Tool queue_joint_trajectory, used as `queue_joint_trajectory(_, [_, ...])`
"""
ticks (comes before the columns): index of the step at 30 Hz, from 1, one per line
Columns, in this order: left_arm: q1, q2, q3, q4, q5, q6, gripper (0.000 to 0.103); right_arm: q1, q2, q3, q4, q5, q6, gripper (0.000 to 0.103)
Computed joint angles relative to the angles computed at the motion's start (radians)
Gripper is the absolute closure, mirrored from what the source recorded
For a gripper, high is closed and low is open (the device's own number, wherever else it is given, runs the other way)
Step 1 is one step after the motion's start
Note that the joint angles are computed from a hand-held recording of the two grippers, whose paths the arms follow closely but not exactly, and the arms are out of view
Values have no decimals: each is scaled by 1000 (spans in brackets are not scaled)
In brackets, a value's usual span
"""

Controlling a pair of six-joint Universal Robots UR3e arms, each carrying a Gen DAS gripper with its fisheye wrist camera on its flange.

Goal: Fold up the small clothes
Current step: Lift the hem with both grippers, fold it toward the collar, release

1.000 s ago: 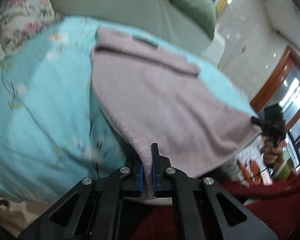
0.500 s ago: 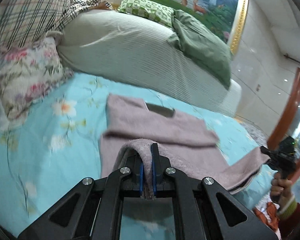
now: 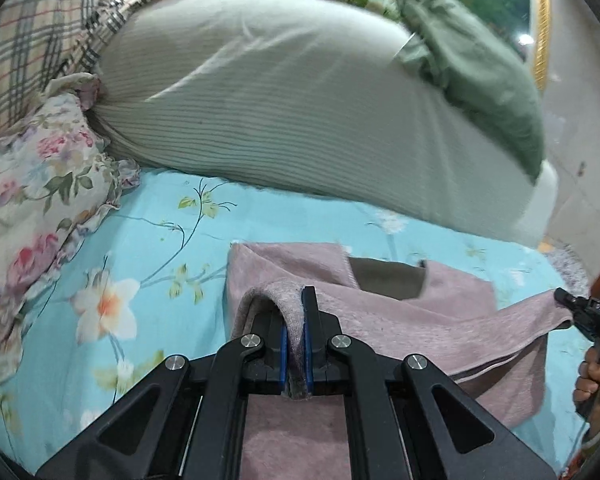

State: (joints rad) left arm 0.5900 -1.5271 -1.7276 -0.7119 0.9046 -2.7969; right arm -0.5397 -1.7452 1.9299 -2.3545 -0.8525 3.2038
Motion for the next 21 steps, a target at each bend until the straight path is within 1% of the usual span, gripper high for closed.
queue_joint_trajectory(2, [-56, -99, 60, 53, 72, -40, 98, 46, 111, -26, -63, -56, 24, 96])
queue_joint_trajectory(3, [-94, -183, 115, 81, 129, -75, 98, 73, 179, -51, -84, -86, 35, 96])
queue_joint_trajectory(5, [-127, -282, 178, 101, 181, -108, 98, 110, 259, -84, -95, -137, 45, 96])
queue_joint_trajectory(6, [-149, -361, 234, 112, 224, -138, 98, 123, 297, -100, -92, -156, 54, 96])
queue_joint_trajectory(9, [-178, -509, 343, 107, 288, -179, 98, 111, 343, -104, -70, -149, 78, 95])
queue_joint_trajectory(10, [-185, -540, 373, 94, 296, -185, 97, 94, 330, -88, -69, -127, 78, 95])
queue_joint_trajectory(11, [-183, -568, 399, 69, 289, -185, 95, 71, 296, -61, -66, -108, 74, 95])
queue_joint_trajectory(12, [-175, -569, 398, 59, 275, -183, 94, 53, 244, -34, -61, -112, 66, 92])
queue_joint_trajectory(13, [-158, -547, 365, 63, 243, -175, 93, 41, 202, -13, -62, -116, 60, 83])
queue_joint_trajectory(14, [-138, -509, 318, 71, 204, -160, 83, 28, 150, 15, -68, -123, 56, 66])
queue_joint_trajectory(15, [-124, -474, 277, 82, 185, -146, 61, 19, 89, 43, -75, -140, 58, 57])
queue_joint_trajectory(16, [-111, -423, 215, 107, 176, -130, 49, 16, 28, 71, -82, -150, 55, 54])
queue_joint_trajectory(17, [-93, -361, 136, 146, 157, -111, 40, 21, -30, 92, -71, -145, 31, 54])
queue_joint_trajectory(18, [-70, -292, 50, 168, 119, -76, 40, 39, -53, 88, -43, -145, 11, 54])
queue_joint_trajectory(20, [-44, -172, -64, 109, 42, 29, 40, 116, -56, 55, 52, -124, -71, 54])
queue_joint_trajectory(21, [-44, -110, -135, 86, 22, 99, 40, 156, -37, 39, 75, -121, -97, 54])
